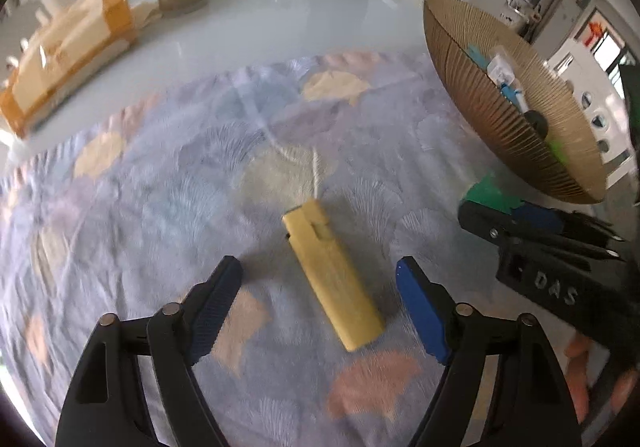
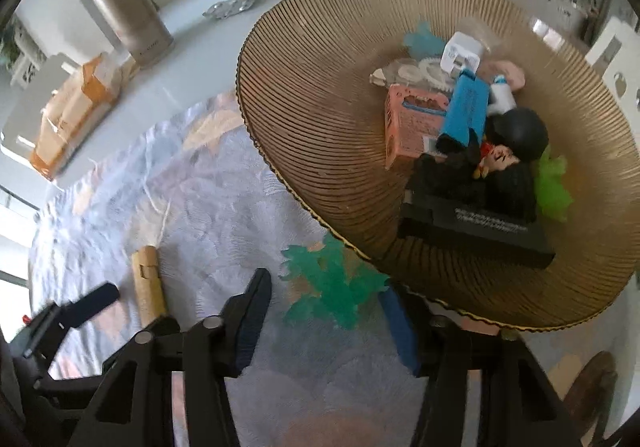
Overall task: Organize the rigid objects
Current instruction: 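Grasp the yellow box with the left tool while the right tool lowers over the green toy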
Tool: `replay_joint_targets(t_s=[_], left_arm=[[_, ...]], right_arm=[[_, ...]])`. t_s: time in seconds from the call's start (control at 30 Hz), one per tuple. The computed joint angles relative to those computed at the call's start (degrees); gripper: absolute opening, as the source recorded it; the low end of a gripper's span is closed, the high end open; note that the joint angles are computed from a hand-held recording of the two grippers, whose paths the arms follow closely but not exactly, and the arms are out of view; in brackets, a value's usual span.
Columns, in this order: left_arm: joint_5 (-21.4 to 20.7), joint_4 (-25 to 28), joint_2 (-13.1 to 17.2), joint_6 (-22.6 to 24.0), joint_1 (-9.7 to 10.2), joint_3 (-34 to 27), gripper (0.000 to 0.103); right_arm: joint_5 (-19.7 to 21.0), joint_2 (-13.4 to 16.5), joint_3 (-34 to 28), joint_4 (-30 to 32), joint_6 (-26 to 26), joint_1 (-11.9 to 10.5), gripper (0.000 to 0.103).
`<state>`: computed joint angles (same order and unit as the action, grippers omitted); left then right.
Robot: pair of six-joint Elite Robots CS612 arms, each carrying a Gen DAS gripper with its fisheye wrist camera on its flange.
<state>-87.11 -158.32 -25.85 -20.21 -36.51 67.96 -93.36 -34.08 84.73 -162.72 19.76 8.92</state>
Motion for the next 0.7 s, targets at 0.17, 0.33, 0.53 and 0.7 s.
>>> replay_joint_targets(t_s=[0.17, 0.33, 0.53, 0.7], left_arm=[[-1.2, -0.8, -0.5, 4.3, -0.03, 0.9, 0.025], [-5.9, -6.0, -3.2, 6.2, 0.47, 7.1, 0.023], [-9.0, -8.1, -6.5, 5.5, 0.22, 15.0, 0.023], [-8.6, -8.0, -7.2, 6.2, -0.07, 16.3, 0.023]], right_arm=[[2.3, -1.1, 2.5, -2.8, -3.0, -0.4, 0.041], [5.4, -4.2, 8.1, -6.5, -5.8, -0.6, 0.039], [12.7, -7.7, 16.0, -8.1, -4.6, -1.6, 0.039], [12.9, -8.2, 18.4, -7.8, -4.0, -1.1, 0.04]])
